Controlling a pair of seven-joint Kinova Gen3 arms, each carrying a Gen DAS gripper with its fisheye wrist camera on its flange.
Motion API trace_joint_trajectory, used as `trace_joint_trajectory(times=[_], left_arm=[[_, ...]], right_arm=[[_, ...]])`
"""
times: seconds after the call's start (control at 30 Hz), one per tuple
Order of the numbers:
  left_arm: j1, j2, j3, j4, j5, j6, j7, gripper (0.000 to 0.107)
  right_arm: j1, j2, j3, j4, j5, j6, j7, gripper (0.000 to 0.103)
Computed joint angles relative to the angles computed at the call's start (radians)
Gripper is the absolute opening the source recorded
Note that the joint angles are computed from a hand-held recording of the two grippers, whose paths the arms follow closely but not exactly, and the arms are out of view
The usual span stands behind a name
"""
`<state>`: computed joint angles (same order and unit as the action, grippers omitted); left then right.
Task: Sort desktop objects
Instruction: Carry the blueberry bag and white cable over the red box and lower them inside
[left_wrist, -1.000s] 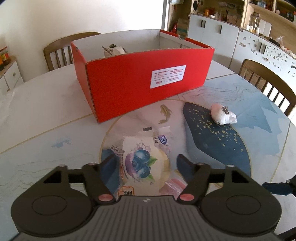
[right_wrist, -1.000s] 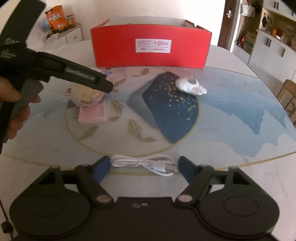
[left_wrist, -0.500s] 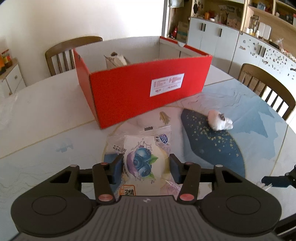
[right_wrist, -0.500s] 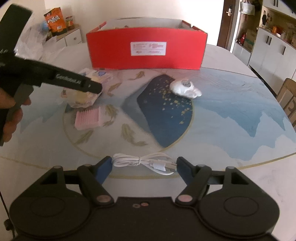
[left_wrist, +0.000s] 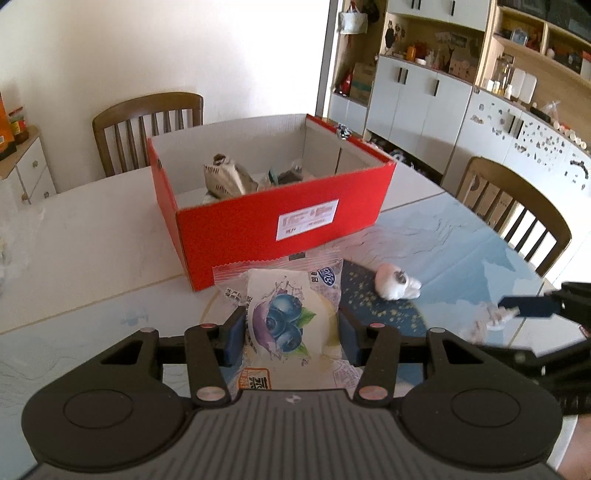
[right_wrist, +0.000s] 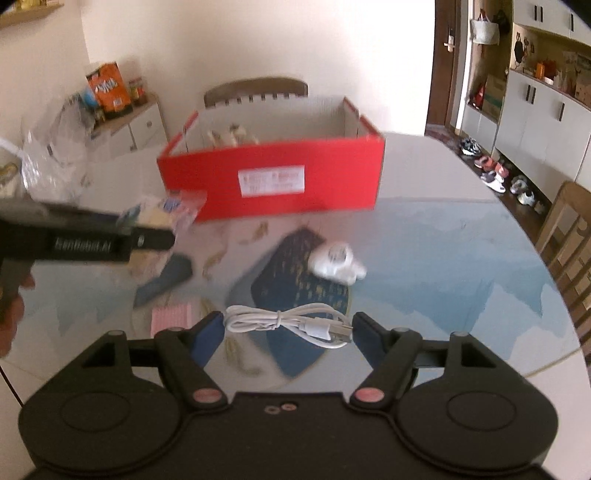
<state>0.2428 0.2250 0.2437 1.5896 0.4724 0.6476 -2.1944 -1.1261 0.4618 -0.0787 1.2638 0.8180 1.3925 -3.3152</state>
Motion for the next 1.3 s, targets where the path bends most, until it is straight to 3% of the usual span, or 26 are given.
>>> trace_joint_trajectory(times=[0.37,0.77,1.03,1.3], left_arm=[[0.001,-0.042,0.000,-0.022,0.059,0.024,0.000,0.050],[0.041,-0.014,0.003,-0.114,0.030,0.005,0.070,0.050],[0.078,0.046,-0.004,-0.218,-0.063,-0.008,0.162,0.050],[0.126,0.148,-0.021,-0.369,-0.190,0.029,0.275,0.050]], right_arm=[[0.059,-0.090,-0.014,0.041,0.065,-0.058,0.044,0.075],[0.141,-0.143,-0.025,0.059,0.137,-0.112,0.141,0.075],[0.197,-0.160,-0.024,0.064,0.164,-0.169,0.215,0.075],[0.279,-0.152,-0.004,0.048,0.106,-0.264,0.292,0.075]])
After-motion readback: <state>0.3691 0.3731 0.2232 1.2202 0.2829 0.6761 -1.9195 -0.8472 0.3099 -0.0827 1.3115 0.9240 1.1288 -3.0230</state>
